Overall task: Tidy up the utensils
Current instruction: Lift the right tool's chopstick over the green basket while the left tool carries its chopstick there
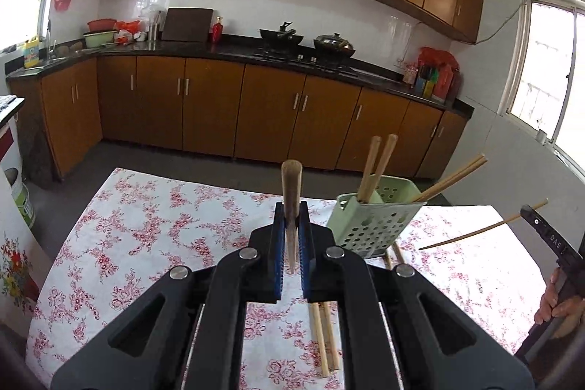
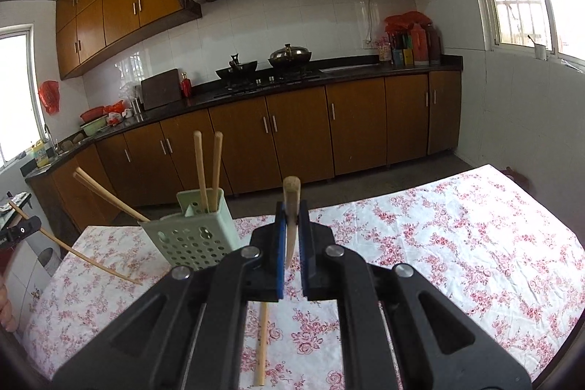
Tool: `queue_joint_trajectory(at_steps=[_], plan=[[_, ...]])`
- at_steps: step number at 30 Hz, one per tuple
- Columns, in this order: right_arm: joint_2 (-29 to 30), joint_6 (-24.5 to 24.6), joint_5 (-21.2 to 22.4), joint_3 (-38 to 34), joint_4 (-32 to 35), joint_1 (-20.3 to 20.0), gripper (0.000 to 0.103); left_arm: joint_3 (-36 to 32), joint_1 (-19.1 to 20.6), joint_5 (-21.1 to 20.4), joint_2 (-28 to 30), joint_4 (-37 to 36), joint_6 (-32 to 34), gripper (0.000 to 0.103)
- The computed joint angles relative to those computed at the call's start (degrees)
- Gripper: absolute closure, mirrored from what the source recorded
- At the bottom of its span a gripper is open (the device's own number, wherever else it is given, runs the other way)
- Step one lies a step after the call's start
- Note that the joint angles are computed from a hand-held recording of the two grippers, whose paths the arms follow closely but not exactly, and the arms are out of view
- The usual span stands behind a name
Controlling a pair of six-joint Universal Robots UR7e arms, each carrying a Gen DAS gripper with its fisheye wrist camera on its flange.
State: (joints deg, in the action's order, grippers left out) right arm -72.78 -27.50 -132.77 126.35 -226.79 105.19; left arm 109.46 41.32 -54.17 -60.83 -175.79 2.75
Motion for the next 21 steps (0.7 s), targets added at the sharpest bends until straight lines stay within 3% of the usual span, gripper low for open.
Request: queue_joint_trajectory(at_steps=[7,11,14,21], plan=[[-6.7,4.7,4.2,-1.4,11.3,5.4,0.096,-0.7,-3.8,-3.4,-1.6,1.9,1.2,0.096],[-8.2,4.9,6.8,-2.4,13.7,7.6,0.096,-2.8,-5.3,-4.7,0.1,-1.8,2.0,0.096],[-5.9,1.7,6.6,-4.6,11.2,8.6,0.096,-5.2,-5.9,-4.6,2.8,-6.4,2.7,0.096],[-2.2,1.3,7.2,-9.1,14.2,6.6,0.096,-11.4,-5.4,-1.6,10.5,-16.7,4.6,0.096]])
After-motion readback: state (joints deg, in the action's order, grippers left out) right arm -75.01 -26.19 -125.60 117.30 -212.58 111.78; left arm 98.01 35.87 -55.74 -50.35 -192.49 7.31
